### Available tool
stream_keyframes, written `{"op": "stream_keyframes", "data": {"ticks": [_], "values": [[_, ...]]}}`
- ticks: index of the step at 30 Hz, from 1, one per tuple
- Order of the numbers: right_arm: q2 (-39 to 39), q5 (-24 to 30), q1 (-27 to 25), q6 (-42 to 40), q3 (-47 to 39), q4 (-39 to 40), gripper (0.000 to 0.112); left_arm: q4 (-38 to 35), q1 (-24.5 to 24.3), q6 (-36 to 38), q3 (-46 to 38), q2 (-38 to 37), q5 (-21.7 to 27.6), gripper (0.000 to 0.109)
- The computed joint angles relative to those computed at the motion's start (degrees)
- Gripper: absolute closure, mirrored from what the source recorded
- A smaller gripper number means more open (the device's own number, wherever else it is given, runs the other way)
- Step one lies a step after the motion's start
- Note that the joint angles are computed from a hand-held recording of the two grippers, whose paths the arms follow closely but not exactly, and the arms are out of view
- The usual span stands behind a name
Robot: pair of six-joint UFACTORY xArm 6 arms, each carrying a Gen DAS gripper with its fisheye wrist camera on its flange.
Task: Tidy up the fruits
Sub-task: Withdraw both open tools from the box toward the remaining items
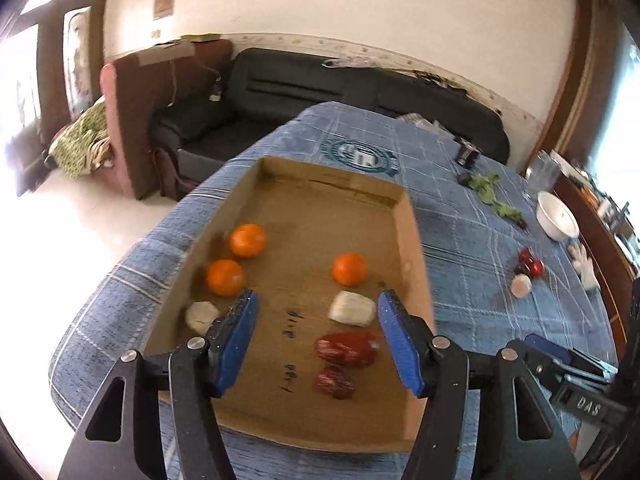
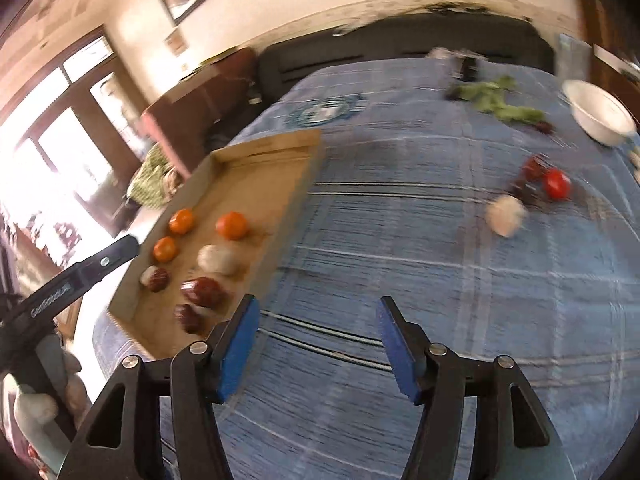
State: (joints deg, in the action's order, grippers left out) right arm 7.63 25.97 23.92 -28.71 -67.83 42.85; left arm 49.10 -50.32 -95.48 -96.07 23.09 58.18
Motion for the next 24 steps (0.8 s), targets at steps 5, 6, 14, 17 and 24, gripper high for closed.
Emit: {"op": "stream_keyframes", "data": {"ticks": [5, 6, 14, 17, 24], "values": [[-3.36, -4.23, -2.56, 3.63, 5.35, -4.4, 0.046, -1.21, -0.95, 4.67, -6.07, 4.17, -0.53, 0.047], [-3.64, -4.8, -3.11, 4.29, 5.91, -5.32, 0.046, -1.44, -1.03, 5.3, -6.96, 4.78, -0.68, 0.046], [-5.23, -5.64, -7.92, 5.58, 8.97, -4.81, 0.046, -4.6, -1.7, 11.4, -16.91, 11.63, 0.24, 0.046], [-5.13, -5.63, -8.38, 4.73, 9.05, -3.23, 0.046, -5.76, -2.32, 14.64, -22.08, 15.04, 1.78, 0.046], [-4.43, -5.32, -8.39, 3.37, 8.87, -2.04, 0.044, -8.05, -3.13, 20.29, -32.11, 21.63, 5.33, 0.046]]}}
